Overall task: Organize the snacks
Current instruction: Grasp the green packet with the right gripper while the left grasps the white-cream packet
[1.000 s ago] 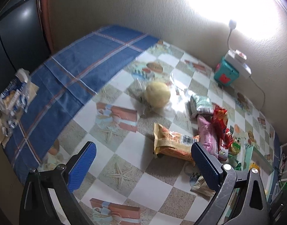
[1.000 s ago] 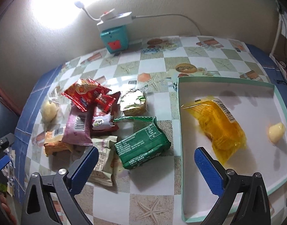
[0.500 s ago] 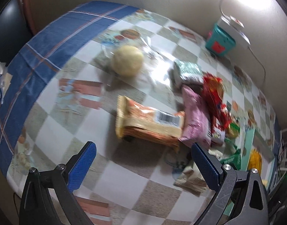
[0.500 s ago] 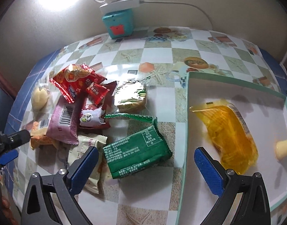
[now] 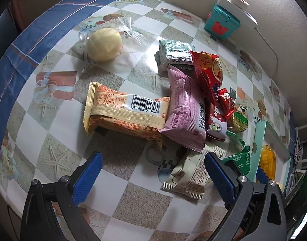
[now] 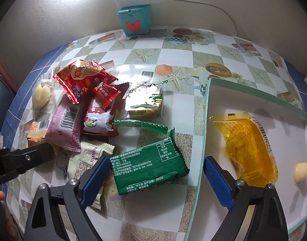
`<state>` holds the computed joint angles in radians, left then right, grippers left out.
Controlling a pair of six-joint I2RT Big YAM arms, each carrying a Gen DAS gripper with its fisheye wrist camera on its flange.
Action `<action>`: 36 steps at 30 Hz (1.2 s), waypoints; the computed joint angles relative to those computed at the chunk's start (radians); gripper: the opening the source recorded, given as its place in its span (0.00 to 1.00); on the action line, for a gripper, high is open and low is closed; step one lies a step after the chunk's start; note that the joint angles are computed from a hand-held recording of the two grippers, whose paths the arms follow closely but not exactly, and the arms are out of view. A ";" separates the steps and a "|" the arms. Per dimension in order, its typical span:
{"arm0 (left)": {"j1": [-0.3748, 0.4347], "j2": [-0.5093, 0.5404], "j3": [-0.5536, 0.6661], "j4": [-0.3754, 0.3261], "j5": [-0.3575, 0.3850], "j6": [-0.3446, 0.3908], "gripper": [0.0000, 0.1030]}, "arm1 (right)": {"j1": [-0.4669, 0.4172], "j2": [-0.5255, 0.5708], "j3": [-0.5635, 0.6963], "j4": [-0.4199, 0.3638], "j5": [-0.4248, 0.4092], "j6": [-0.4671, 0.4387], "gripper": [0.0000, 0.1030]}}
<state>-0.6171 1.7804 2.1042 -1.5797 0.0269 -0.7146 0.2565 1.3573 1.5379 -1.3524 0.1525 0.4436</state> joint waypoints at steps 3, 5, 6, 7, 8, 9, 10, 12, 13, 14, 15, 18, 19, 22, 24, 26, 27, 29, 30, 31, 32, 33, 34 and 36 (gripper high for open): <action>0.007 -0.005 -0.009 0.002 0.007 -0.006 0.98 | 0.004 -0.002 0.007 0.004 0.012 -0.008 0.90; 0.007 -0.006 -0.013 0.000 0.010 -0.010 0.98 | 0.008 -0.002 0.011 0.005 0.019 -0.015 0.90; 0.008 -0.009 -0.017 0.000 0.010 -0.010 0.98 | 0.009 -0.002 0.013 0.007 0.021 -0.018 0.90; 0.010 -0.011 -0.020 0.001 0.012 -0.008 0.98 | 0.010 -0.003 0.014 0.011 0.020 -0.020 0.90; 0.010 -0.012 -0.021 0.001 0.012 -0.007 0.98 | 0.010 -0.005 0.013 0.015 0.016 -0.021 0.90; 0.009 -0.012 -0.020 0.000 0.011 -0.006 0.98 | 0.010 -0.006 0.013 0.018 0.010 -0.022 0.89; 0.008 -0.012 -0.019 -0.002 0.009 -0.005 0.98 | 0.010 -0.008 0.013 0.022 0.008 -0.023 0.88; 0.006 -0.009 -0.013 -0.007 0.007 -0.003 0.98 | 0.012 -0.013 0.015 0.034 0.008 -0.032 0.86; 0.006 -0.002 -0.003 -0.011 0.006 -0.002 0.98 | 0.014 -0.016 0.018 0.041 0.014 -0.037 0.86; 0.004 0.004 0.004 -0.014 0.006 -0.003 0.98 | 0.015 -0.017 0.020 0.046 0.016 -0.039 0.85; 0.004 0.005 0.004 -0.011 0.008 -0.006 0.98 | 0.013 -0.020 0.022 0.054 0.003 -0.043 0.86; 0.003 0.005 0.004 -0.009 0.008 -0.005 0.98 | 0.014 -0.020 0.020 0.066 -0.035 -0.042 0.86; 0.003 0.005 0.004 -0.010 0.008 -0.004 0.98 | 0.017 -0.014 0.024 0.060 -0.034 -0.039 0.85; 0.003 0.004 0.003 -0.012 0.011 -0.003 0.98 | 0.022 -0.011 0.026 0.056 -0.030 -0.047 0.85; 0.005 0.002 0.001 -0.012 0.013 -0.003 0.98 | 0.017 -0.013 0.018 0.055 -0.035 -0.044 0.86; 0.005 0.002 0.001 -0.012 0.013 -0.003 0.98 | 0.010 -0.014 0.008 0.051 -0.037 -0.036 0.85; 0.005 0.002 -0.001 -0.011 0.012 -0.003 0.98 | 0.004 -0.015 0.002 0.048 -0.044 -0.028 0.85; 0.005 0.001 -0.002 -0.010 0.012 -0.005 0.98 | -0.006 -0.022 -0.012 0.056 -0.065 -0.024 0.85; 0.005 0.001 -0.003 -0.011 0.012 -0.005 0.98 | -0.005 -0.022 -0.012 0.053 -0.061 -0.025 0.85; 0.006 0.002 -0.002 -0.012 0.013 -0.006 0.98 | -0.005 -0.021 -0.011 0.050 -0.058 -0.027 0.85; 0.006 0.002 -0.003 -0.013 0.013 -0.007 0.98 | -0.004 -0.020 -0.011 0.048 -0.052 -0.030 0.85; 0.006 0.001 -0.004 -0.013 0.014 -0.007 0.98 | -0.004 -0.020 -0.012 0.045 -0.045 -0.030 0.85; 0.006 0.002 -0.003 -0.013 0.014 -0.007 0.98 | -0.007 -0.020 -0.013 0.043 -0.045 -0.029 0.85; 0.006 0.002 -0.001 -0.013 0.014 -0.006 0.98 | -0.017 -0.023 -0.017 0.043 -0.058 -0.017 0.85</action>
<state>-0.6107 1.7821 2.1030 -1.5931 0.0406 -0.7202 0.2392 1.3341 1.5205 -1.3092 0.0943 0.4269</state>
